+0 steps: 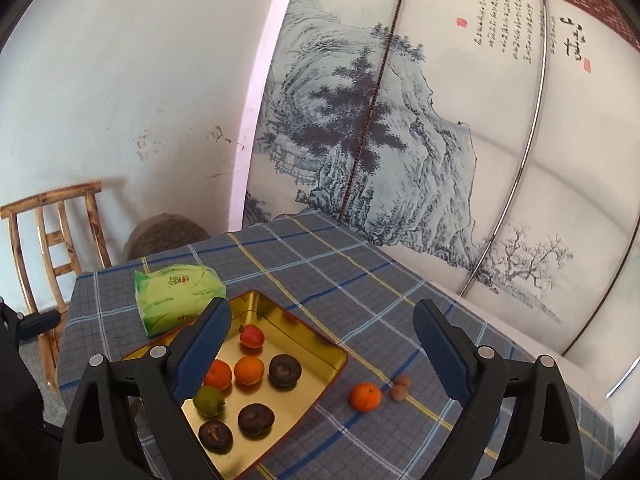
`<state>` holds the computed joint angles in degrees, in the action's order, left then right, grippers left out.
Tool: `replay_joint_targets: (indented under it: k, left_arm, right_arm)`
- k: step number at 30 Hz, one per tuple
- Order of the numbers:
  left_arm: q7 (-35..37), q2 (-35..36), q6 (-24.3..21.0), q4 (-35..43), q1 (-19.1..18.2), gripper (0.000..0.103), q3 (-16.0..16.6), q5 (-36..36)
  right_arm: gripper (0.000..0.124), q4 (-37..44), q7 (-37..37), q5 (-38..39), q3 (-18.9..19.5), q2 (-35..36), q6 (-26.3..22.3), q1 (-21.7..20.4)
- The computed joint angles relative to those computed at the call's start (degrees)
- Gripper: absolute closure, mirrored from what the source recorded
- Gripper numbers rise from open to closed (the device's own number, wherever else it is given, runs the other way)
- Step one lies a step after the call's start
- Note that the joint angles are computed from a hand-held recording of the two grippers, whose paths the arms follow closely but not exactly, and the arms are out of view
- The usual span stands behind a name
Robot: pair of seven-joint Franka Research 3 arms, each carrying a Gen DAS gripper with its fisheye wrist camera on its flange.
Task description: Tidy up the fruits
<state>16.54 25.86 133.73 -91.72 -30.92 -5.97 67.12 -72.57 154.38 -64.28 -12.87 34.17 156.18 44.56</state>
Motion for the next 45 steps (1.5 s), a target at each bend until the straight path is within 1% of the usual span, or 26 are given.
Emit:
replay_joint_targets:
  k: [3, 10, 26, 39, 41, 44, 45]
  left_arm:
    - [1.3, 0.9, -0.5, 1.3, -0.3, 0.0, -0.2, -0.4]
    - [4.0, 3.1, -1.6, 4.5, -1.7, 0.0, 0.2, -1.4]
    - [9.7, 7.6, -3.5, 10.6, -4.5, 0.0, 1.5, -4.0]
    - [16.0, 12.6, -4.8, 18.2, -7.4, 0.0, 3.0, -6.2]
    - [17.8, 13.0, -3.7, 19.0, -7.5, 0.0, 3.0, -6.4]
    - [23.6, 13.6, 0.9, 20.5, -5.9, 0.0, 1.8, -9.4]
    - [26.1, 13.9, 2.8, 21.2, -5.2, 0.0, 1.2, -11.0]
  right_arm:
    - [0.031, -1.4, 1.6, -0.6, -0.4, -0.9, 0.6, -0.1]
    - [0.031, -3.5, 3.4, -1.1, 0.0, -2.1, 2.0, -1.4]
    - [0.03, -6.7, 5.0, -0.3, 0.2, -3.3, 3.8, -3.8]
    - [0.029, -10.1, 6.5, 1.1, -0.4, -4.4, 6.0, -5.7]
    - [0.029, -11.0, 6.4, 1.4, -0.4, -4.8, 6.2, -6.1]
    - [0.028, -13.7, 7.5, 0.8, -1.1, -6.0, 6.9, -6.7]
    - [0.028, -15.6, 8.9, -0.2, -1.8, -6.9, 6.3, -6.7]
